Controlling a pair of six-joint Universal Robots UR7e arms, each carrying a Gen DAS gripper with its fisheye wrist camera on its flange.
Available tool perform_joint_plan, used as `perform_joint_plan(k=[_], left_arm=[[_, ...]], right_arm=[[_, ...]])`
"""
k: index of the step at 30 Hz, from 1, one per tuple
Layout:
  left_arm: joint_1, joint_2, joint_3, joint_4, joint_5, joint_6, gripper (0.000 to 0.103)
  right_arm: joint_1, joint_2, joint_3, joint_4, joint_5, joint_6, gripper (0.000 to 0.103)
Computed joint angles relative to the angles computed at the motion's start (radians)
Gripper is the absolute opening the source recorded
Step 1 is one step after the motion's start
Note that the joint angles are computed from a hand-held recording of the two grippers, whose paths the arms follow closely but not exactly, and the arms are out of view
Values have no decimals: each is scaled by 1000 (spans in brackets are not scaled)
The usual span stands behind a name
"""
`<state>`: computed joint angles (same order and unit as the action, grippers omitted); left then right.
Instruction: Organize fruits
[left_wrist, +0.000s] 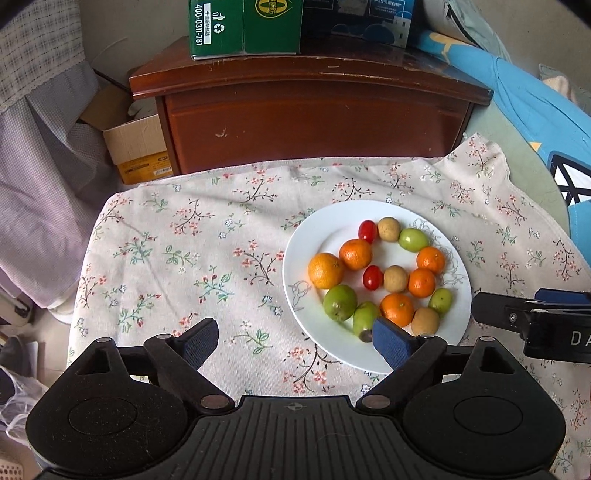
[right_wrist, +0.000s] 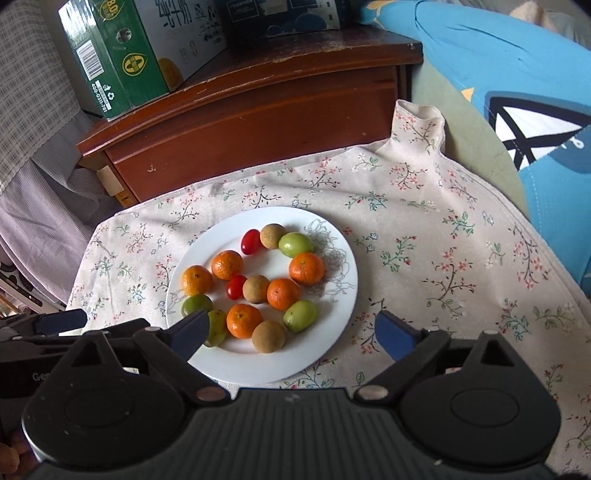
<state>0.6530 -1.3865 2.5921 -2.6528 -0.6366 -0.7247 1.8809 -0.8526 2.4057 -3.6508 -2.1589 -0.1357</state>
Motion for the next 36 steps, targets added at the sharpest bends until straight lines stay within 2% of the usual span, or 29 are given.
perform_joint_plan(k=[4, 9, 13, 24, 36], left_arm=[[-11, -16, -8, 66, 7, -41, 92], [-11, -19, -15, 103, 8, -61, 92], [-3, 2, -27, 132, 16, -70, 92], [11, 16, -37, 161, 19, -89, 92], [12, 23, -51, 221, 32, -128, 92]], right_arm=[[35, -10, 11, 20, -79, 42, 99], [31, -20, 23, 35, -96, 65, 101], [33, -2, -4, 107, -150, 107, 101], [42, 36, -34, 147, -187, 102, 101], [51, 87, -63, 115, -248, 82, 101]])
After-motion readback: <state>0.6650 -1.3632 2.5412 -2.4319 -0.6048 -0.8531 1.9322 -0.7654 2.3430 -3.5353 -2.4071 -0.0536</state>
